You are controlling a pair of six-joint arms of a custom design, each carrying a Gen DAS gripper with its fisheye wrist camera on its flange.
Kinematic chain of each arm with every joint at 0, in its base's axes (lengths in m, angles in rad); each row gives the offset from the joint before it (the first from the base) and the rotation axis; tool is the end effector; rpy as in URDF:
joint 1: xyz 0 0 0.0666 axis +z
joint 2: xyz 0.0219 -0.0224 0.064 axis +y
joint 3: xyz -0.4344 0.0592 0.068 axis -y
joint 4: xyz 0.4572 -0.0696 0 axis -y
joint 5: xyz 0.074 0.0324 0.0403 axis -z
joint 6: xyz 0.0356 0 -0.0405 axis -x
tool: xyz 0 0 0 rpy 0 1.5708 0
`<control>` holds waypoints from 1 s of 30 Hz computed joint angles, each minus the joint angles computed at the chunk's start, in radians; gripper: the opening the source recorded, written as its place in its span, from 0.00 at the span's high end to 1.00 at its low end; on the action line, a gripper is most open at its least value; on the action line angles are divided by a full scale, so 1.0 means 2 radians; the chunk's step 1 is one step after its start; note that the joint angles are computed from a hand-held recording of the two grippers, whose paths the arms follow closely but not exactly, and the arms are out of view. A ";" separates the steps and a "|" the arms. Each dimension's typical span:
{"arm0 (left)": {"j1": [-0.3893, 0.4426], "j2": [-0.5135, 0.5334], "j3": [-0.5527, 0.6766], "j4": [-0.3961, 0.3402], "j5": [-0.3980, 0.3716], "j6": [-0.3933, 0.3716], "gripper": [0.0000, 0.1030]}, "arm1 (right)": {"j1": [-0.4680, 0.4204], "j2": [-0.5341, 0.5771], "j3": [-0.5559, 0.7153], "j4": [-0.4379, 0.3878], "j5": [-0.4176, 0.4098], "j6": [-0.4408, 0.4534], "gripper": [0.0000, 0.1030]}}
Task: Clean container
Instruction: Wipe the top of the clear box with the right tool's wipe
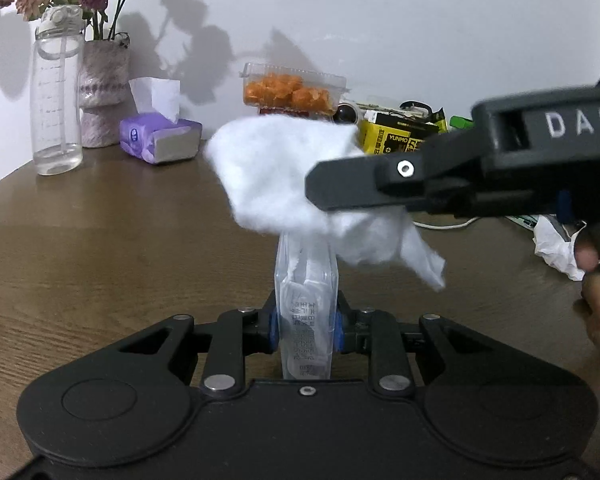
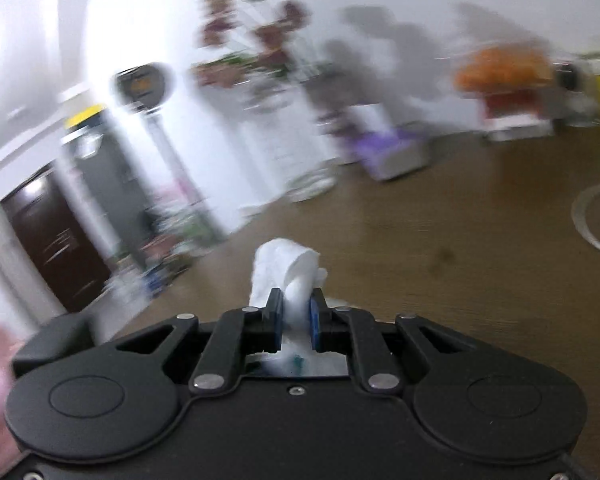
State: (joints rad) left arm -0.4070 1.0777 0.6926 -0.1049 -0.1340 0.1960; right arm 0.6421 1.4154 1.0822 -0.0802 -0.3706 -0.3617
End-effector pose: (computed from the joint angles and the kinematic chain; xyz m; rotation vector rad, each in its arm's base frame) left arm 0.3656 -0.1528 0.3221 0.1346 2.0599 -0.2353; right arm 0.4346 0.3406 0.3775 -0.5440 2.0283 0.9977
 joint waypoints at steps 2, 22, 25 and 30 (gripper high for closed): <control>-0.004 0.002 0.003 0.000 -0.011 -0.008 0.76 | -0.001 0.002 0.008 -0.014 0.006 0.003 0.87; 0.036 0.003 0.009 0.080 0.054 0.118 0.76 | -0.017 0.005 -0.031 0.005 0.041 -0.036 0.87; 0.052 0.009 0.009 0.101 0.088 0.168 0.76 | -0.012 0.010 -0.041 0.007 0.017 -0.050 0.87; 0.055 0.013 0.008 0.103 0.098 0.181 0.76 | 0.004 0.024 -0.061 0.101 -0.017 -0.117 0.87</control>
